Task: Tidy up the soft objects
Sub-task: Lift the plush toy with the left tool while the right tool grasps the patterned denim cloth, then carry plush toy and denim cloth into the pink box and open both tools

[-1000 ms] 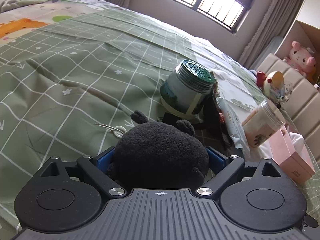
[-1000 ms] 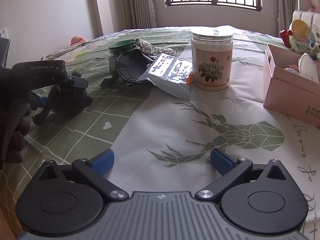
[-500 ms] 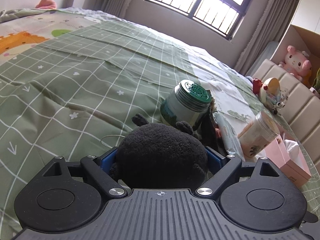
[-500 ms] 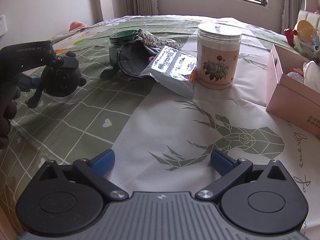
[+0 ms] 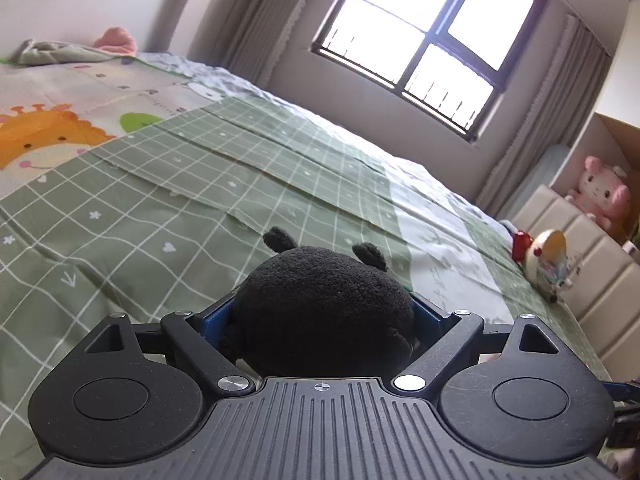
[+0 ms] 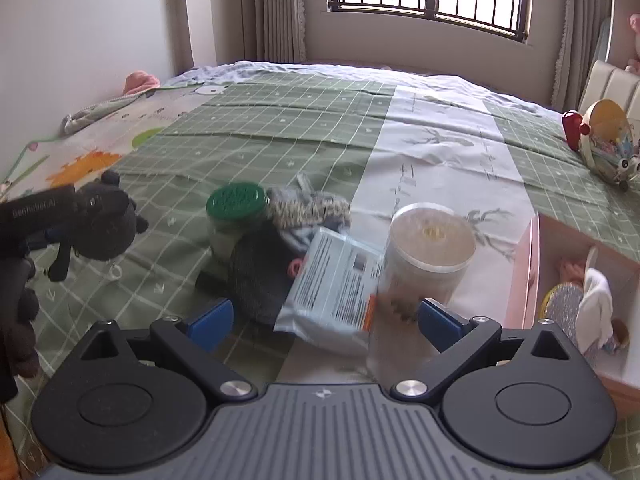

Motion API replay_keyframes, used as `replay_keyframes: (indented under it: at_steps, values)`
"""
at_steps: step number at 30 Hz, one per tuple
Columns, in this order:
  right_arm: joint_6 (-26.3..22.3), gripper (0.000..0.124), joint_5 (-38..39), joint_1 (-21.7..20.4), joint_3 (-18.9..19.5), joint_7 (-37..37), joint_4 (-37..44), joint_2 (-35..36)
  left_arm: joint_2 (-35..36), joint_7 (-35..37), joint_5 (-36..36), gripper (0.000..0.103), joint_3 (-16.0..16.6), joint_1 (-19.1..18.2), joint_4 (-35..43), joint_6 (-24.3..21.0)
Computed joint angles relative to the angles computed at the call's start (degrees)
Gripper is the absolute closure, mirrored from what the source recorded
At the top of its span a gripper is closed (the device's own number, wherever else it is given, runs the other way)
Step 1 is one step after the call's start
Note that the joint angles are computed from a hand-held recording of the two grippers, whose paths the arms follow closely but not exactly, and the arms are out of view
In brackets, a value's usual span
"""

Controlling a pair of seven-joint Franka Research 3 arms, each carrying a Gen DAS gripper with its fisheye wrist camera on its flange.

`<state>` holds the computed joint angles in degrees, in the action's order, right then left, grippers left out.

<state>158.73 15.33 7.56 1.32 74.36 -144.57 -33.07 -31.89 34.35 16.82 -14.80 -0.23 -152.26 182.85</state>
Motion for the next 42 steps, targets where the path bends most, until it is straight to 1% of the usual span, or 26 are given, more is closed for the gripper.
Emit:
replay_keyframes:
  at_steps: [1,3,5,6,9,10,12,14,15,16,17,18,19,20,21,22,24,26,27,28,30,33,34,36,39,42]
  values:
    - [-1.31,0.024,-0.68,-1.21,0.89,1.76,3.17,2.20,1.25,0.13,-0.16,0.010,0.79,-0.23,0.68,1.13]
    - [-3.58,0.024,-1.91,-2.57,2.08,5.17,9.74,7.19,3.20,0.27,-0.44,0.010,1.29,0.23,0.86,4.60]
    - [-5.34,0.024,-3.24,-2.67,2.66,7.63,15.60,12.39,4.48,0.97,-0.58,0.010,1.53,0.46,0.63,5.61]
    - [-6.19,0.025,-4.23,-2.66,3.05,9.09,18.18,14.90,5.08,1.74,-0.44,0.010,2.74,-0.68,0.32,5.72]
    - [-8.68,0.032,-9.93,-2.85,4.79,17.51,26.44,24.01,6.99,4.13,-0.82,0.010,12.25,-9.74,-0.59,7.04]
    - [-9.31,0.034,-11.88,-2.39,4.97,20.12,29.09,27.17,7.18,4.24,-1.30,0.010,13.54,-10.83,-0.94,7.79]
    - [-10.44,0.041,-16.20,-1.00,4.67,24.38,34.28,33.21,7.15,4.68,-1.61,0.010,14.99,-11.89,-1.53,8.79]
    - [-13.15,0.044,-18.26,0.72,3.50,27.00,39.60,38.74,7.21,5.03,-1.38,0.010,17.62,-14.33,-1.88,9.52]
    - [-14.81,0.050,-19.09,1.63,2.65,28.76,42.14,41.35,7.24,5.24,-1.03,0.010,19.11,-15.85,-1.94,9.62]
    - [-15.97,0.054,-19.21,2.42,1.80,29.97,43.51,42.87,7.31,5.53,-0.60,0.010,20.57,-17.36,-1.86,9.50]
    - [-17.48,0.061,-17.99,2.84,1.10,30.16,45.15,44.40,7.46,5.80,-0.30,0.010,21.62,-18.51,-1.73,9.40]
    - [-19.29,0.070,-14.97,2.68,0.76,29.02,46.76,45.89,7.65,6.11,-0.03,0.010,22.56,-19.57,-1.56,9.30]
    - [-20.82,0.075,-12.05,2.35,0.59,27.48,47.63,46.69,7.83,6.48,0.28,0.010,23.45,-20.68,-1.37,9.18]
    - [-22.10,0.089,-9.25,1.91,0.55,25.50,47.68,46.83,7.96,6.84,0.49,0.010,24.13,-21.56,-1.23,9.11]
    - [-23.00,0.109,-7.67,1.77,0.37,23.95,47.24,46.39,8.13,7.15,0.59,0.010,24.43,-22.11,-1.04,8.91]
    - [-23.00,0.116,-6.90,1.78,0.09,22.62,46.16,45.26,8.18,7.46,0.59,0.010,24.34,-22.31,-0.77,8.27]
    - [-19.19,0.116,-5.55,1.76,-0.20,19.02,41.38,40.45,8.12,8.38,0.06,0.010,24.49,-23.23,0.14,5.72]
    - [-16.60,0.117,-2.57,1.41,-0.36,14.68,37.38,34.97,7.64,11.02,-0.75,0.010,27.27,-26.97,1.13,3.48]
    - [-16.10,0.118,-0.05,1.23,-0.51,12.26,35.92,32.45,7.15,12.93,-0.89,0.010,28.53,-28.82,1.85,1.52]
    - [-15.68,0.118,2.49,1.15,-0.78,9.67,34.78,30.19,6.59,15.04,-0.81,0.010,28.91,-29.87,2.90,-1.42]
    - [-14.47,0.118,5.92,1.35,-1.32,5.51,32.33,25.71,5.80,19.01,-0.56,0.010,28.40,-30.47,4.90,-5.96]
    - [-14.66,0.118,9.67,1.69,-2.34,1.61,30.47,21.06,5.46,25.34,-2.66,0.010,30.01,-33.63,7.89,-10.21]
    - [-14.72,0.118,10.05,1.66,-2.51,0.99,30.06,19.92,5.54,26.83,-3.20,0.010,29.80,-33.89,9.01,-11.65]
    - [-14.45,0.118,10.89,1.51,-3.04,-0.25,28.82,17.53,6.02,28.16,-2.81,0.010,27.07,-32.04,11.48,-14.86]
    - [-14.63,0.118,14.23,1.51,-5.16,-3.65,27.09,14.00,6.70,27.89,-1.62,0.010,21.19,-28.11,15.16,-19.67]
    - [-14.24,0.118,16.80,0.77,-7.46,-7.27,24.73,9.99,7.95,27.94,-0.98,0.010,15.45,-25.41,19.05,-22.43]
